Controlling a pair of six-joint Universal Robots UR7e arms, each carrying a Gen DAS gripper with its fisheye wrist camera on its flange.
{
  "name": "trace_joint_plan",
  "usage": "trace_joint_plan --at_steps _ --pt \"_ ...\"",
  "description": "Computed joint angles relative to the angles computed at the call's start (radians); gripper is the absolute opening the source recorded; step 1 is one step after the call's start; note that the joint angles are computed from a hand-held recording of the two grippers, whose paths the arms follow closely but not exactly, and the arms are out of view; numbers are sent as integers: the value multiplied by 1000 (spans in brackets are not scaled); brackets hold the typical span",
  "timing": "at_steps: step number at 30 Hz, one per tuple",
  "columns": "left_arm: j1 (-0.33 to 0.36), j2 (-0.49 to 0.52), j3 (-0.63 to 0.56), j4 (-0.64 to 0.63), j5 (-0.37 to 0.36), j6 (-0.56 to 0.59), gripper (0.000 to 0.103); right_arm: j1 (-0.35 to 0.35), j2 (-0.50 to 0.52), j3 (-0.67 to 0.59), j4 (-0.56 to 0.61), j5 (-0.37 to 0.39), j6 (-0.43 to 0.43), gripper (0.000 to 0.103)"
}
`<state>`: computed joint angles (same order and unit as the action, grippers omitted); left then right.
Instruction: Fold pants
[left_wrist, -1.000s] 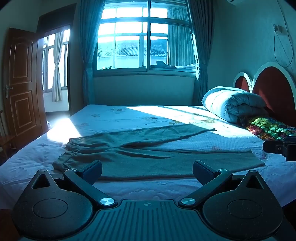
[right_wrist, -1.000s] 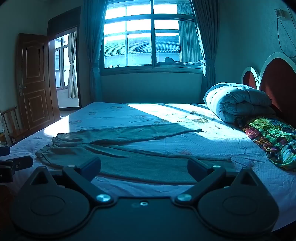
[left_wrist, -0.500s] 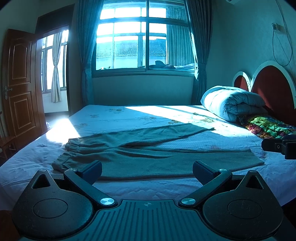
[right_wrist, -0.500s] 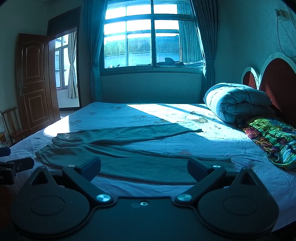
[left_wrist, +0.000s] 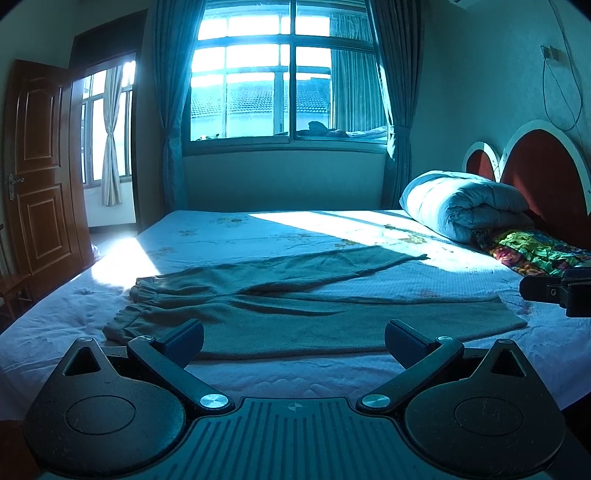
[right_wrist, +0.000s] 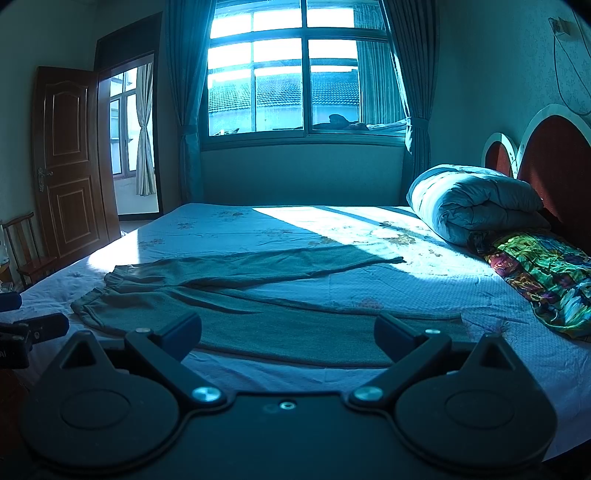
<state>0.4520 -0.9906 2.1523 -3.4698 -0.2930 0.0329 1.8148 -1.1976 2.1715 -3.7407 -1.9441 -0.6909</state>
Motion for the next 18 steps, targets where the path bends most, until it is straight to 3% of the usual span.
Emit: trace_joint_plan --at_steps 3,11,15,18 --pt "1 -16 4 56 -3 -48 103 -1 0 0 1 1 0 95" --pt "0 -1 2 9 5 -3 103 -1 3 2 -1 7 -1 95" --pt "4 -23 3 96 9 -73 103 -9 -5 3 8 26 2 95" --pt "19 1 -19 -76 -1 22 103 -38 -33 1 56 106 26 95"
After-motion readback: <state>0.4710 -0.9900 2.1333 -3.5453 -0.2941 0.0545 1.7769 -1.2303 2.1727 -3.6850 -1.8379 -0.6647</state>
